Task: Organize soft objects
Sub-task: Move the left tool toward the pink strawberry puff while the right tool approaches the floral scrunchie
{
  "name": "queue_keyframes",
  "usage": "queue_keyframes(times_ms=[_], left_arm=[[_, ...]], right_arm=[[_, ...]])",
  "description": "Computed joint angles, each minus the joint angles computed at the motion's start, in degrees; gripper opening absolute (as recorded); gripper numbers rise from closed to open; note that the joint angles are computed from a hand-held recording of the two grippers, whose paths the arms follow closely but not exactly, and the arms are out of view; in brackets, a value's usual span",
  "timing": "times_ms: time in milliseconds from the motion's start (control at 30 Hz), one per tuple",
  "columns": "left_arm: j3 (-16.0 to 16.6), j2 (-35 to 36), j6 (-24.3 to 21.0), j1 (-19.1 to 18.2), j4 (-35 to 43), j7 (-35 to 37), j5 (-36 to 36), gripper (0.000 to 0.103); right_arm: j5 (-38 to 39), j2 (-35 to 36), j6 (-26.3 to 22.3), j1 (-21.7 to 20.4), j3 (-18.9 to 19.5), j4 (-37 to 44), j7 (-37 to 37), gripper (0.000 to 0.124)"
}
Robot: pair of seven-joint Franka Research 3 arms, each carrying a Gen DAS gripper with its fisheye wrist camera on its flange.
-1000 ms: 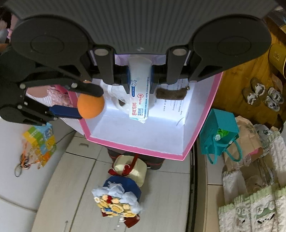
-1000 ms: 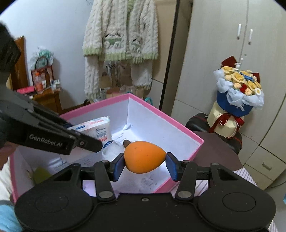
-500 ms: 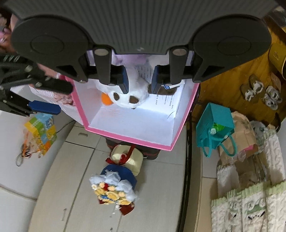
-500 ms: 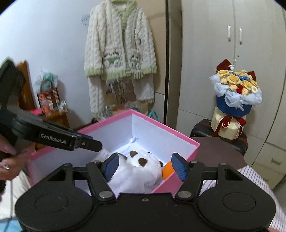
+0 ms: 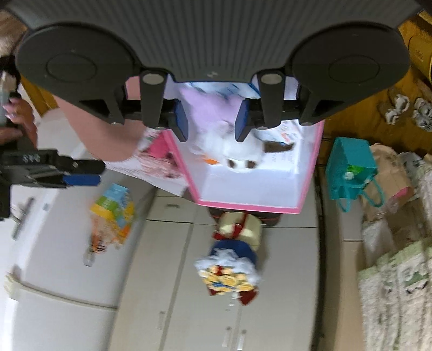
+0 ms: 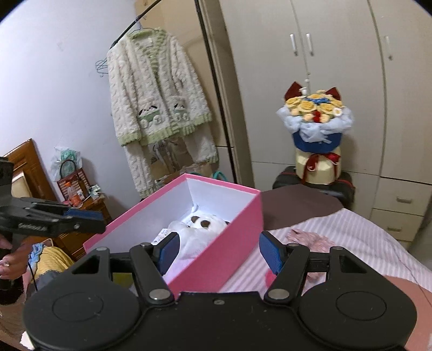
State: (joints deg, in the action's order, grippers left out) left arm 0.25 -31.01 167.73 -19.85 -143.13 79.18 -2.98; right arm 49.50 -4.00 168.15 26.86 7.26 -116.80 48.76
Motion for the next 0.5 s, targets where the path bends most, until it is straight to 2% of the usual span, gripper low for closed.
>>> queue_keyframes(times_ms=[67, 233, 500], left_arm=[[1.2, -1.6, -1.4, -2.7, -0.6, 2.1, -0.8, 0.04], [-0.2, -3.5, -1.4, -4.9, -1.9, 3.6, -1.5, 0.041], [-2.5, 0.4, 0.5, -8.5, 0.4, 3.1, -1.9, 0.042]], right_arm=[[-1.3, -2.1, 0.4, -0.2, 0.0, -2.1, 1.5, 0.07], [-3.1, -6.9, -0.2, 0.2, -1.4, -6.8, 2.9, 0.071], [-3.5, -9.9, -2.9, 0.4, -4.2, -8.4, 1.5, 0.071]])
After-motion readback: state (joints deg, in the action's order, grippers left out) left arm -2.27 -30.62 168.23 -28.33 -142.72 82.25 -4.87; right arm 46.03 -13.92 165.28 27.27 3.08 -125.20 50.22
